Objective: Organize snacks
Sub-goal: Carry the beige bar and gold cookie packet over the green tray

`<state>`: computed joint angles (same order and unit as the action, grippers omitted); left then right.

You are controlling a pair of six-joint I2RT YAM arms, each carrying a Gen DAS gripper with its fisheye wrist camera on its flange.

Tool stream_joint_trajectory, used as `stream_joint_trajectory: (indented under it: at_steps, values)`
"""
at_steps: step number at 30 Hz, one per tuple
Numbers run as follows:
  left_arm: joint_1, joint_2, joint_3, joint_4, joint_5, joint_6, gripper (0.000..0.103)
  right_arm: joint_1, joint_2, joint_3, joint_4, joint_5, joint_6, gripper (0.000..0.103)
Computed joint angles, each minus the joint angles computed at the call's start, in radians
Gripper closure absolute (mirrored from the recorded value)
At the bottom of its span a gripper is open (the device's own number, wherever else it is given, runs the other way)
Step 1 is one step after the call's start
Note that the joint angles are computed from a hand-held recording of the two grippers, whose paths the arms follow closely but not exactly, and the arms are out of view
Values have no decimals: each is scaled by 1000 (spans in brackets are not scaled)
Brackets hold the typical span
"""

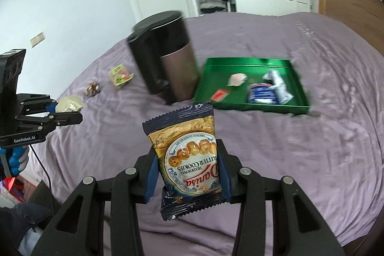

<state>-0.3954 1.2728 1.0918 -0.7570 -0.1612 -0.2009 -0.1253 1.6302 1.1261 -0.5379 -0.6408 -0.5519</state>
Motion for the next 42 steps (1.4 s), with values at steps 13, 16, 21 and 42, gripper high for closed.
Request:
stream_joint_trajectory:
  at_steps: [13,16,21,42]
  values:
    - [-105,445,421,52,-81,10,83,-110,273,334,-43,-5,21,103]
    - [-101,518,506,50,-82,24,83,-110,329,413,-58,7,29,103]
    - [-88,628,633,49,-78,45,83,-88,428,554,-87,33,42,103]
    - [7,969,959,23,-6,59,83,34,858,1137,-217,97,138,103]
